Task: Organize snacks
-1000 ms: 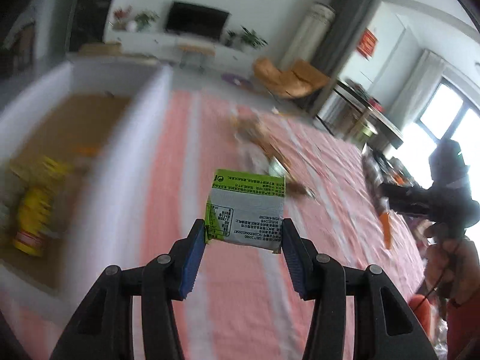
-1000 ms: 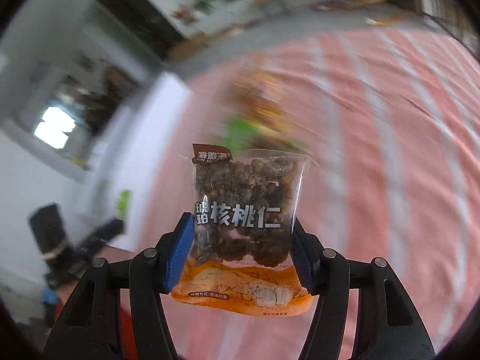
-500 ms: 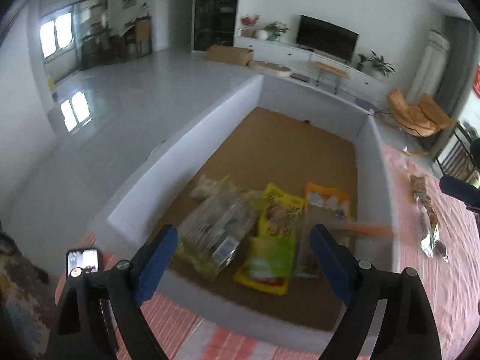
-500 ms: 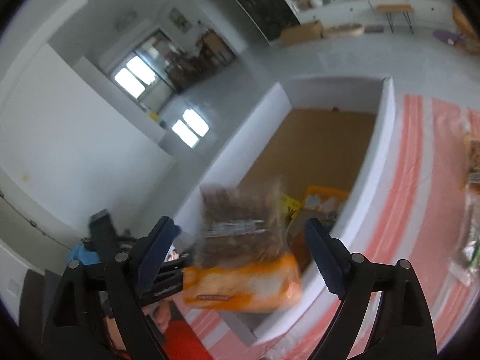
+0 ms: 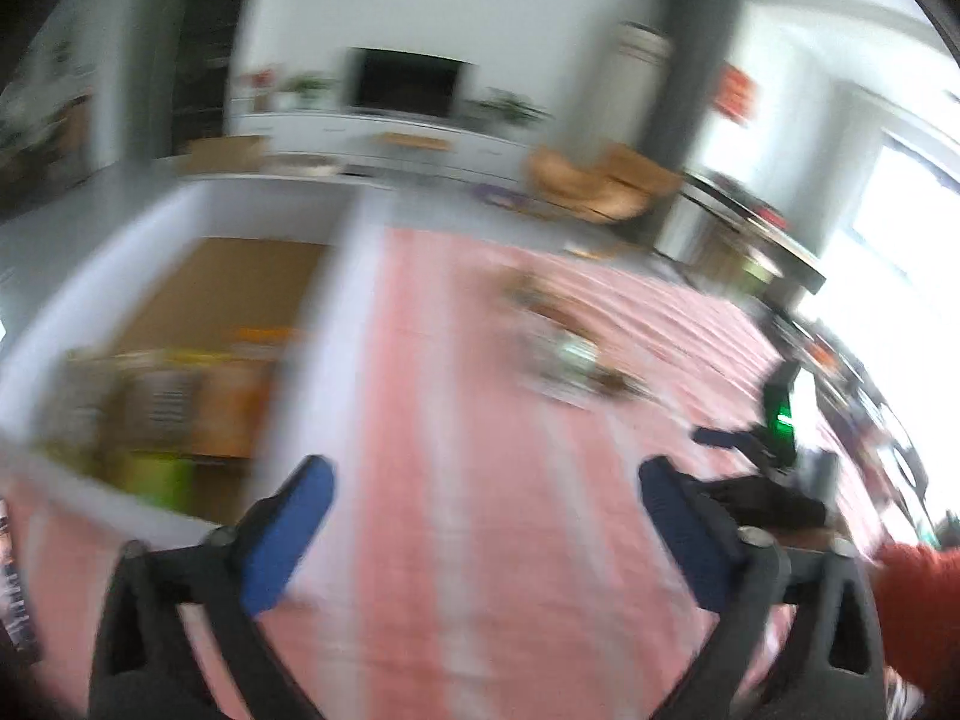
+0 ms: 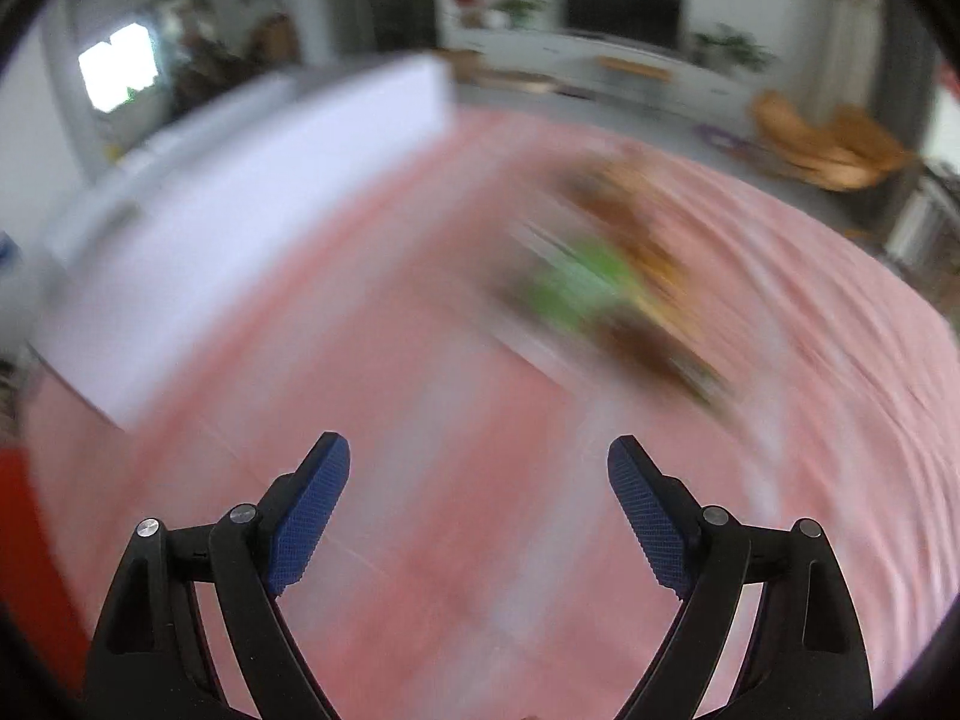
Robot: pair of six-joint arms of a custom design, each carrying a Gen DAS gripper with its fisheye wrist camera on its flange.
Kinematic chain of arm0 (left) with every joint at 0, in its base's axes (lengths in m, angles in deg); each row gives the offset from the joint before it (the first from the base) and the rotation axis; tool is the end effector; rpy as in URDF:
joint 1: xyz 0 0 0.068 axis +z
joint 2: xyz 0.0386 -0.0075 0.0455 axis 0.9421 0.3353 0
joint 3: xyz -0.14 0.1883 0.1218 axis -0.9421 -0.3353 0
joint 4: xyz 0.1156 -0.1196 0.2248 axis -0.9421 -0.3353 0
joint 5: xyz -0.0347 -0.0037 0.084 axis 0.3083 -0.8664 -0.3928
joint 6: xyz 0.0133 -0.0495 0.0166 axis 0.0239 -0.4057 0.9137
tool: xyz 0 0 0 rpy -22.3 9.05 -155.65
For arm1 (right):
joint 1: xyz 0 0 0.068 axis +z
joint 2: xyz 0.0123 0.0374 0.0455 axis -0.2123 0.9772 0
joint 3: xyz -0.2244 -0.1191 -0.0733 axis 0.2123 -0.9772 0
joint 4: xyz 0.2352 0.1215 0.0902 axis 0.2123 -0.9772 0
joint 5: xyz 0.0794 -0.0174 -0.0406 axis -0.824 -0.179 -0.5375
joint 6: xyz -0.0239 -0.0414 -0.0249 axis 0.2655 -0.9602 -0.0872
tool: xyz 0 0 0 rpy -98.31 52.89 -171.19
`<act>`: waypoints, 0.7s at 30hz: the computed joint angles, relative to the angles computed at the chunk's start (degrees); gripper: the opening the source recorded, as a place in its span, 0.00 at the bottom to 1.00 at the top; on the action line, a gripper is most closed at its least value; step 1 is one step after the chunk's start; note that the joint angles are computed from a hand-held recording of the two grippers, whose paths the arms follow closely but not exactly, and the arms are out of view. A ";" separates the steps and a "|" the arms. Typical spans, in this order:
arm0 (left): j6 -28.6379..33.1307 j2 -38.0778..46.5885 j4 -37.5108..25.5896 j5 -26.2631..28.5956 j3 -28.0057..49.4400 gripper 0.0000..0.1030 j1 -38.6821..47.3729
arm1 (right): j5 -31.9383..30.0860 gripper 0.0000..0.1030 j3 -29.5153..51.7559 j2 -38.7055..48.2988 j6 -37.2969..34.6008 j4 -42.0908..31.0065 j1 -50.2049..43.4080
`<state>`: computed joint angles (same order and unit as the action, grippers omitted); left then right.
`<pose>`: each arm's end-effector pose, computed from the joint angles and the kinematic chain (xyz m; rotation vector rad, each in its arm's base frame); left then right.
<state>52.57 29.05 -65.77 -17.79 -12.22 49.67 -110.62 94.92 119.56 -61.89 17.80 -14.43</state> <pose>0.2160 -0.0744 0.3277 -0.2775 2.2503 -0.2447 0.3930 0.0012 0.2425 -0.9803 2.3465 0.3418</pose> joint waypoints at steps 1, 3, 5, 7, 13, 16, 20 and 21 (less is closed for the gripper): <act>-0.51 2.57 2.68 0.11 -0.41 1.00 -2.48 | 1.07 0.88 -1.55 0.16 -1.61 1.96 -3.09; -1.84 12.03 6.93 -0.09 0.32 1.00 -5.97 | 2.29 0.88 -2.71 1.57 -3.45 4.72 -9.44; -2.36 20.37 8.61 -0.49 2.17 1.00 -7.17 | 2.22 0.88 -1.99 3.39 -3.69 5.89 -13.79; -3.13 25.75 9.39 -2.71 3.40 1.00 -8.66 | 2.30 0.88 -1.33 4.98 -2.47 6.98 -16.42; -2.00 34.20 13.02 -11.06 3.47 1.00 -10.32 | -0.41 0.89 0.79 8.28 0.12 7.52 -20.53; -2.44 35.48 13.30 -9.92 3.57 1.00 -9.32 | -0.14 0.90 1.56 8.84 0.70 7.27 -20.19; -2.20 37.01 11.99 -9.21 4.87 1.00 -8.98 | -0.03 0.91 0.68 8.31 0.95 7.69 -20.07; -2.16 36.96 12.05 -9.04 4.83 1.00 -8.86 | 0.10 0.91 0.66 8.43 1.27 7.94 -19.80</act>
<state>50.41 66.01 -53.71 -26.83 -7.39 40.81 -110.51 95.57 127.99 -60.62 25.74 -34.23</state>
